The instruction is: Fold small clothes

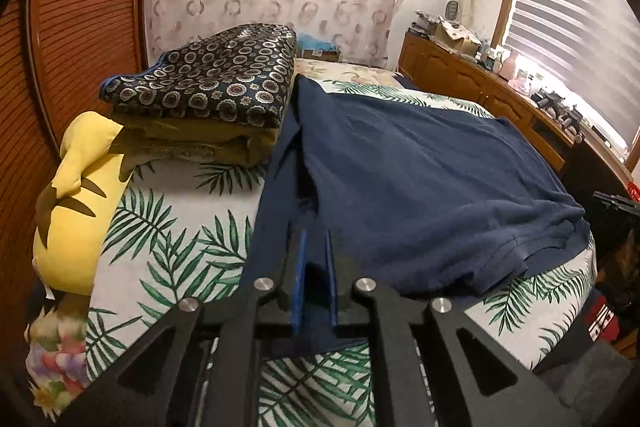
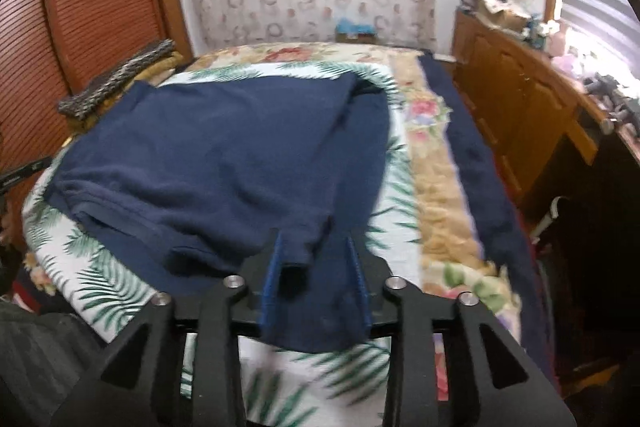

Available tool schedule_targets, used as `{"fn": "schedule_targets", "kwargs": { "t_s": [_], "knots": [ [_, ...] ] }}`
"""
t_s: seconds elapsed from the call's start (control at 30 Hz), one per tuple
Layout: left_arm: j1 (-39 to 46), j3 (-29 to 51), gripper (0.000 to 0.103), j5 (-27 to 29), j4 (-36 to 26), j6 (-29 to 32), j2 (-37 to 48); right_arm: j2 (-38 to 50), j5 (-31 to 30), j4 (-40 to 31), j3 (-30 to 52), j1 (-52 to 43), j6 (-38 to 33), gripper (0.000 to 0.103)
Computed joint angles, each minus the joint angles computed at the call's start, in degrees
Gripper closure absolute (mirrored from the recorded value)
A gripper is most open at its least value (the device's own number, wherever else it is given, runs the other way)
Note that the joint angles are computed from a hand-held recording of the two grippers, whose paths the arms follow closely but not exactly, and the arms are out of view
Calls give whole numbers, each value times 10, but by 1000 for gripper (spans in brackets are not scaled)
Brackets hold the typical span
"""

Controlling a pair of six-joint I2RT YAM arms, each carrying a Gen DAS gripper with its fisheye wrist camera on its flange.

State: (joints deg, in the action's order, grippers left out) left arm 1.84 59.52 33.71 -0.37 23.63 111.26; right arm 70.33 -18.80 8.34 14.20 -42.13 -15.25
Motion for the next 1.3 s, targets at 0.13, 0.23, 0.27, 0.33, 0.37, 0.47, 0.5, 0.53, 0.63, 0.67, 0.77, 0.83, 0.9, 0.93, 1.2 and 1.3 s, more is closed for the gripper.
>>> {"fn": "schedule_targets", "kwargs": {
  "t_s": [0.13,0.23,0.27,0.33,0.37,0.47,0.5,0.53,0.63,0.67,0.77,0.83,0.9,0.93,1.2,1.3],
  "knots": [
    [0,27,89,-1,-24,3,18,30,12,20,5,-26,-17,70],
    [-4,52,89,-9,-36,2,38,82,24,47,12,-33,-34,70],
    [-5,56,89,-12,-36,0,42,101,28,58,13,-35,-37,70],
    [-7,68,89,-16,-41,-1,53,141,26,85,14,-46,-44,71],
    [-8,76,89,-17,-43,-1,59,152,20,90,15,-54,-49,71],
    [-13,94,89,-25,-46,-10,74,182,14,103,19,-61,-54,71],
    [-15,102,89,-28,-49,-11,80,190,12,106,21,-64,-56,71],
    [-18,108,89,-33,-49,-12,85,189,8,111,18,-66,-59,74],
    [-24,123,89,-40,-56,-13,96,183,-8,101,17,-71,-75,98],
    [-25,126,89,-41,-56,-14,98,180,-15,95,16,-72,-85,100],
    [-27,137,89,-41,-65,-14,103,138,-11,78,-2,-84,-106,101],
    [-29,146,88,-39,-76,-9,111,116,-21,51,-4,-106,-121,101],
    [-30,150,85,-46,-78,-2,116,104,-34,37,-3,-128,-129,101],
    [-32,148,84,-52,-77,-1,118,105,-39,33,-2,-135,-130,101],
    [-34,135,78,-66,-51,5,127,63,-32,27,-7,-112,-101,98],
    [-35,110,77,-71,-16,2,120,25,-13,26,-6,-87,-73,90]
  ]
}}
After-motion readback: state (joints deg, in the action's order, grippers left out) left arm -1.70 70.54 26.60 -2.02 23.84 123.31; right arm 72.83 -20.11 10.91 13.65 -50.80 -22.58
